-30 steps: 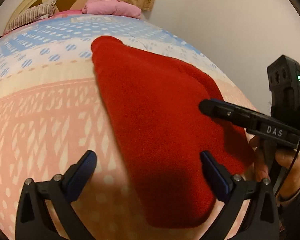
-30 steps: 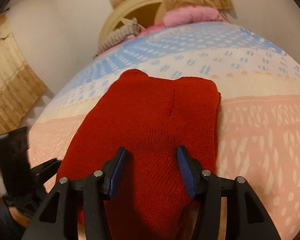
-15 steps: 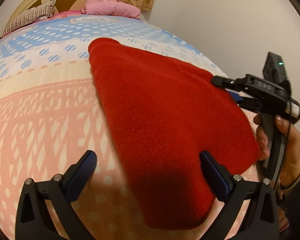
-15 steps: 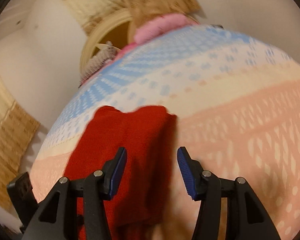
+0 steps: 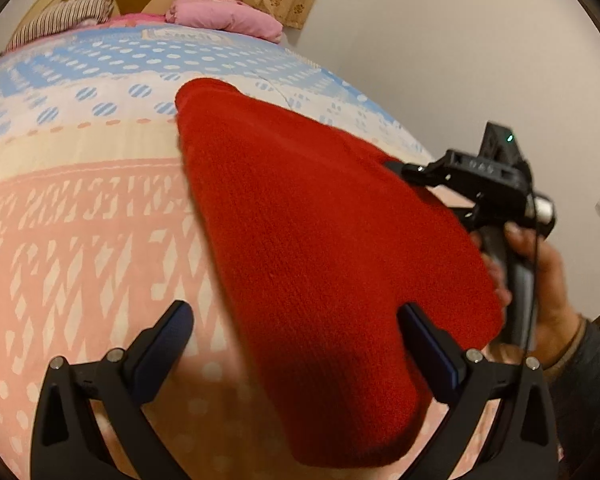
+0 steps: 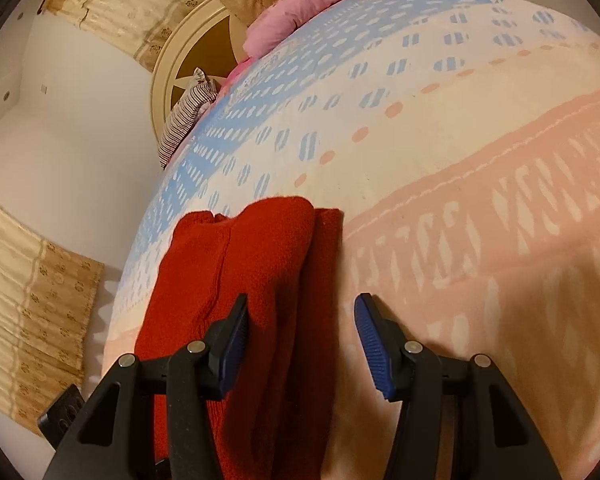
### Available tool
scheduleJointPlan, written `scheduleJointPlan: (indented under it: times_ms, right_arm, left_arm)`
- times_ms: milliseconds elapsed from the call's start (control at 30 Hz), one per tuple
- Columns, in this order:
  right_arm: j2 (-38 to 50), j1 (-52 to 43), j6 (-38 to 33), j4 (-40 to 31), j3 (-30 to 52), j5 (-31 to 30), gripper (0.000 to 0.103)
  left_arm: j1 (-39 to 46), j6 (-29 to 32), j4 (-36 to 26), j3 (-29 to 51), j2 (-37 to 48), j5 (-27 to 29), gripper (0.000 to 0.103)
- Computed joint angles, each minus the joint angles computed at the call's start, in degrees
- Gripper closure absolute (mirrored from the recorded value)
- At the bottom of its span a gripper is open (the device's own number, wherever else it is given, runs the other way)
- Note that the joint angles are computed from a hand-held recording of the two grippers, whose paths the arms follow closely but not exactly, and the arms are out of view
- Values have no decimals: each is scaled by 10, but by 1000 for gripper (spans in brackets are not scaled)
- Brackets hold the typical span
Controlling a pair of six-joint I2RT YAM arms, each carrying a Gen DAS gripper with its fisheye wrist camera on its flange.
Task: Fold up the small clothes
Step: 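Close the right tool on the folded sweater edge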
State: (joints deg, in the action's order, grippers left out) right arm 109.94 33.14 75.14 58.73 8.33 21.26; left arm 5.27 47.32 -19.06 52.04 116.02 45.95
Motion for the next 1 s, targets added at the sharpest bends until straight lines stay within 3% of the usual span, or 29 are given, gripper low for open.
scheduleJointPlan:
  times_ms: [67,233,333,367,567,767,1000]
  right_arm:
    - [13,-13,-14,13,9,-15,51]
    - [38,-28,-42,13,42,-44,66]
    - [56,-20,-42,24,51,-33,69]
    - [65,-18,-40,38,50,-32,70]
    - [63,8,-46,34,54,3,76]
    - [22,57,-38,-7,61,57,77]
    - [-10,125,-27,-43,89,100,78]
  left_arm:
    - [1,1,-4,2,2,6,0]
    - [2,9,-6,-2,0,9,4]
    - [5,36,-38,9,8,21,20]
    - [5,55,-64,21,15,27,33]
    - [15,81,-98,25,9,39,53]
    - [41,110,-123,3,-26,28,58]
    - [103,207,-192,-17,-86,14,60]
